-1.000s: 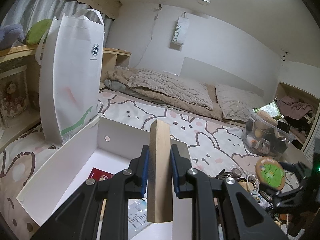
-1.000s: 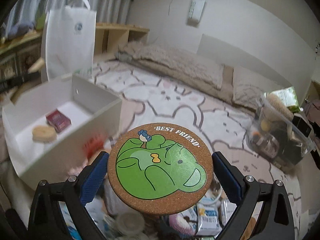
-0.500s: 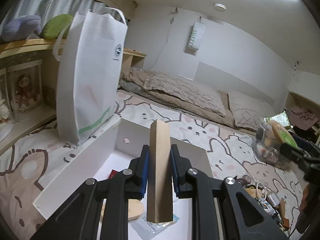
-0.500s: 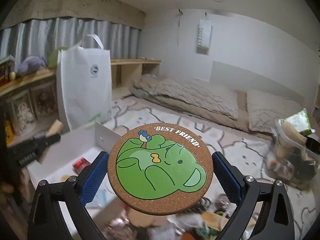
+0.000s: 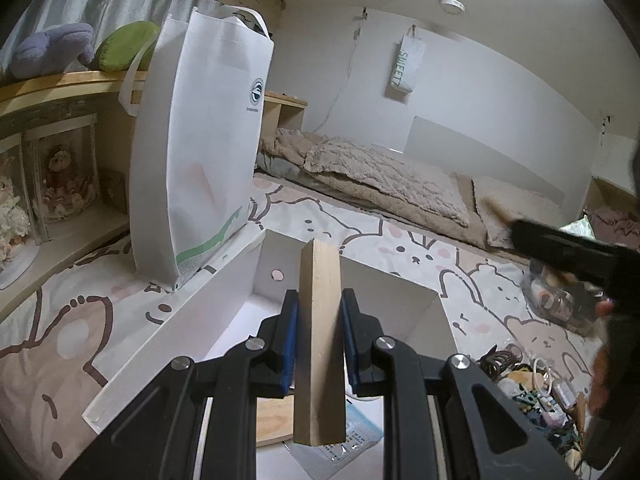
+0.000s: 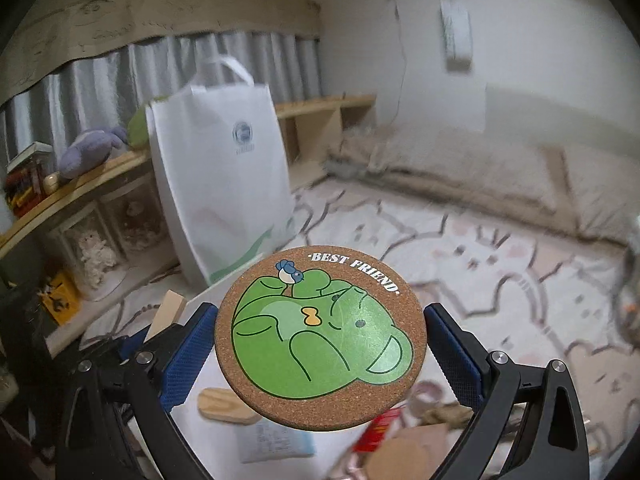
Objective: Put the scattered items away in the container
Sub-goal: 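Lift the green coaster with the right gripper and carry it over the white box, then drop the green coaster into the white box by opening the right gripper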
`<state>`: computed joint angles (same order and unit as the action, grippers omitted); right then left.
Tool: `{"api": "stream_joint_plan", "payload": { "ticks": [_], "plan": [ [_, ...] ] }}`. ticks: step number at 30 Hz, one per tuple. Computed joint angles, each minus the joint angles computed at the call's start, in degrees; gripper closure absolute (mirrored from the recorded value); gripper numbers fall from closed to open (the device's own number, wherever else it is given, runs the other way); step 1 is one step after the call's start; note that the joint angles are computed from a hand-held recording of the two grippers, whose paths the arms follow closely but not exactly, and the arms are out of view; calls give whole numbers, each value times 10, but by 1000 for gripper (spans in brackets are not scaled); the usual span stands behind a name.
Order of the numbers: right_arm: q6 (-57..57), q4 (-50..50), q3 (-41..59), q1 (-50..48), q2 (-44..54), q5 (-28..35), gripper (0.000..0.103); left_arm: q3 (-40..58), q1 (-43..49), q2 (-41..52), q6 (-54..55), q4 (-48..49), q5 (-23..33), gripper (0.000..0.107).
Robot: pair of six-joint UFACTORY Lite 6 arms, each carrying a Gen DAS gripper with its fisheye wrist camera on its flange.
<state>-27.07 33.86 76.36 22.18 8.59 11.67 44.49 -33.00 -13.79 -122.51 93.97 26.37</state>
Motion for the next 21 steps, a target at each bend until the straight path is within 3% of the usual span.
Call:
{"api": "stream_joint_plan", "payload": {
  "ticks": [4,9,17,21],
  "plan": [
    [-9,39,66,-9,86,46,3,-3,10,1,-10,14,-13,87],
    [35,10,153,-10,185,95,3,-17,28,-10,-37,34,-28,87],
    [216,-177,317,11,327,159,3,-19,40,2,-54,51,-39,87],
    [263,-218,379,13,377,186,3,-18,46,13,-68,63,-45,87]
  ]
}}
